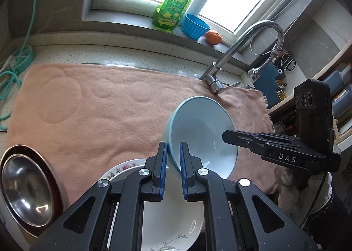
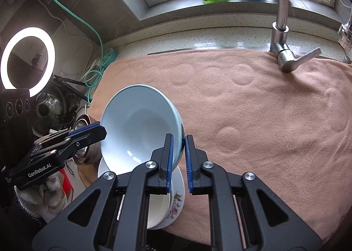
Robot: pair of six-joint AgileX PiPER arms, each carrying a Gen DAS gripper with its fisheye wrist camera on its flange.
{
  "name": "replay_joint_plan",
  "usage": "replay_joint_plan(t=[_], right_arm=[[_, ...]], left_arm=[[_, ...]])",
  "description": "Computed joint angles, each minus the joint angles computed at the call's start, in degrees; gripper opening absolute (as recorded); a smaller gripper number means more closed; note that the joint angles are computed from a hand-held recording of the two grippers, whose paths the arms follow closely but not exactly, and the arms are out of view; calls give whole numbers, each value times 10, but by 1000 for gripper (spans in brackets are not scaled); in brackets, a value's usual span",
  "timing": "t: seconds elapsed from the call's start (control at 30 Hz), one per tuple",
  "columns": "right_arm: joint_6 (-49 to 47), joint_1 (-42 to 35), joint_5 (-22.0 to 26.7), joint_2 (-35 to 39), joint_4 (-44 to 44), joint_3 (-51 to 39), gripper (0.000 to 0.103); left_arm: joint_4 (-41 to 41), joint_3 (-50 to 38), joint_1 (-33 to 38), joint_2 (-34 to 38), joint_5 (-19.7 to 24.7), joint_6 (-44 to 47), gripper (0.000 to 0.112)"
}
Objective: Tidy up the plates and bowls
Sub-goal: 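Lift the white bowl and carry it over the nested steel bowls, then lower the white bowl into the steel bowls and open the right gripper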
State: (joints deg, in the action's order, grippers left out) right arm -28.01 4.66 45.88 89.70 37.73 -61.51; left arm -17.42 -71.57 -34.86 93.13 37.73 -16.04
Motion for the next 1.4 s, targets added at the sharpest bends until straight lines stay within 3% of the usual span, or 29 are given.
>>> replay_joint_plan(t=[0.5,0.77,1.13,1.4], right_arm=[[90,197,-13,56,-39,-103,10],[144,282,-10,104,-77,-166,10],[207,350,14,204,-98,-273,10],[231,354,28,242,-100,-301,10]], left_arm=[[13,168,121,-189,21,-23,10],[-22,229,218,-269,55,23,10],[-75,261,372,-302,113,150,10],[-122,274,424,-260,132,230,10]])
